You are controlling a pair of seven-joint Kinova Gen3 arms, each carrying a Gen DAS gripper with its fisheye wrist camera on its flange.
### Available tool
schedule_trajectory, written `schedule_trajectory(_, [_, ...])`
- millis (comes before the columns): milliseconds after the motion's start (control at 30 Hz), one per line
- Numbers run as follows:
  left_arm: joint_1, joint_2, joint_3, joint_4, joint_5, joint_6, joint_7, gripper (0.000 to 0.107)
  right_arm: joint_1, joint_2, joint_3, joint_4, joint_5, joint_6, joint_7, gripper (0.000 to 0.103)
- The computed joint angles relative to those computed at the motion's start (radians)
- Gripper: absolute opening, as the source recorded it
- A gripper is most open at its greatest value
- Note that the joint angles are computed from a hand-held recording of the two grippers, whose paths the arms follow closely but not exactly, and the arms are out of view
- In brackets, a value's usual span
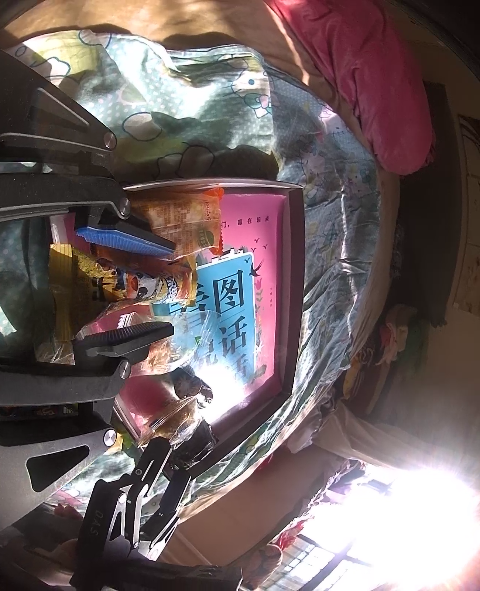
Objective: Organize snacks
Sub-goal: 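Open the left tool to drop the yellow tube snack into the tray, then pull both open tools back from the tray toward the snack pile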
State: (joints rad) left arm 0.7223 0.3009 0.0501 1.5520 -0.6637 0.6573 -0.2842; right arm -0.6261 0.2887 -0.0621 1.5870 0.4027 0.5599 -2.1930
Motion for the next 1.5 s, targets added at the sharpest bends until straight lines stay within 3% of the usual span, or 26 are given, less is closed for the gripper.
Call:
schedule_trajectory(467, [0.003, -0.009, 0.004, 0.003, -0.003, -0.001, -0.005, 0.050, -0.025, 0.011, 0.019, -0.001, 0.053, 0.002, -0.044, 0.083])
schedule_trajectory(700, [0.030, -0.020, 0.004, 0.008, -0.063, 0.023, 0.044, 0.058, -0.043, 0.013, 0.026, 0.003, 0.094, 0.007, -0.070, 0.083])
schedule_trajectory(900, [0.038, -0.021, 0.019, 0.006, -0.094, 0.046, 0.063, 0.063, -0.017, -0.003, 0.011, 0.021, 0.065, -0.023, -0.069, 0.083])
schedule_trajectory(1500, [0.059, -0.046, 0.047, 0.029, -0.167, 0.073, 0.146, 0.073, -0.027, -0.064, -0.004, 0.067, 0.109, -0.095, -0.065, 0.084])
